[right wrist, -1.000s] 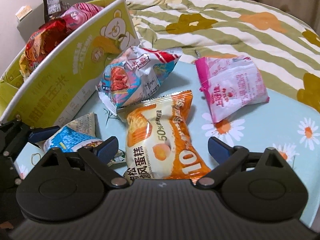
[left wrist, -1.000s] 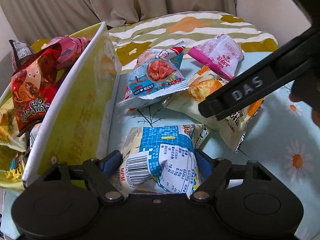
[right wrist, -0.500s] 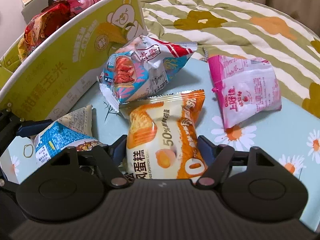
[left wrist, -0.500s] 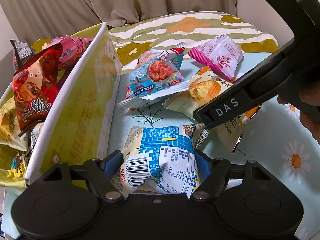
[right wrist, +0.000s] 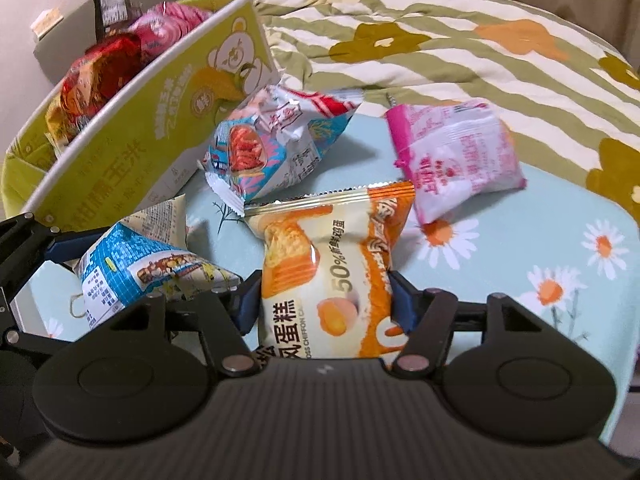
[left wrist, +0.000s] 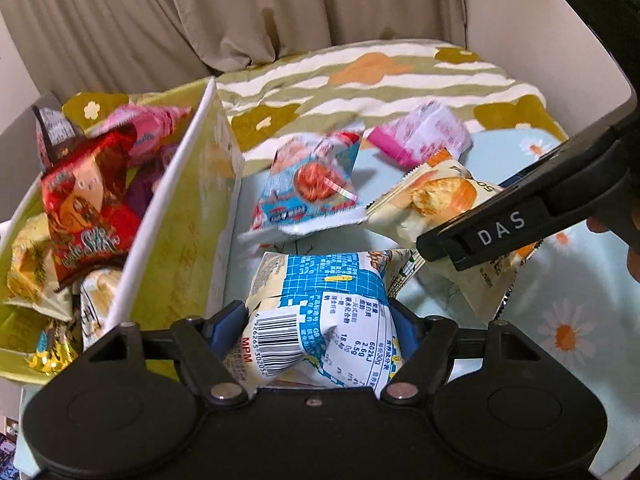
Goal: Organize snacks
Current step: 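Carry both snacks over the box and release them inside with both tools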
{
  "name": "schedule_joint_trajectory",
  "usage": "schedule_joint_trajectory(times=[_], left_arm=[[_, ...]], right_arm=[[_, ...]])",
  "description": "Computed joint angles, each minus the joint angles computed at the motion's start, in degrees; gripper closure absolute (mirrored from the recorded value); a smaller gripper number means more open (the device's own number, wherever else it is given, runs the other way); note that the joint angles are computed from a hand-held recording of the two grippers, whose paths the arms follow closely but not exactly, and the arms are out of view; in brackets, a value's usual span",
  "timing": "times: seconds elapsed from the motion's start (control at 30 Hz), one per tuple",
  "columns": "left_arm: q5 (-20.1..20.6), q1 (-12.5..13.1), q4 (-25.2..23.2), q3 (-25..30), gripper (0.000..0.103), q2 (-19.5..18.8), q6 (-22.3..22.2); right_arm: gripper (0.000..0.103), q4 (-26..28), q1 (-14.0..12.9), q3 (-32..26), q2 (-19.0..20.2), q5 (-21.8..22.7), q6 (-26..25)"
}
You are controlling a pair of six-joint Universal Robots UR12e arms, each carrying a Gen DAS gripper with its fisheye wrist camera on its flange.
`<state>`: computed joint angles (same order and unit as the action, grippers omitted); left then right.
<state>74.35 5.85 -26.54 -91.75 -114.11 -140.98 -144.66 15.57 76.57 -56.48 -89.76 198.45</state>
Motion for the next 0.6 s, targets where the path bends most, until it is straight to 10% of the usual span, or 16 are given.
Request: schedule_joint_trajectory(times=[0.6], left_arm=[[-13.2, 5.7, 2.2, 2.7, 0.025, 4.7, -5.3]], right_arm=[[0.024, -1.4, 4.2, -3.0, -4.4, -9.2, 5.2]])
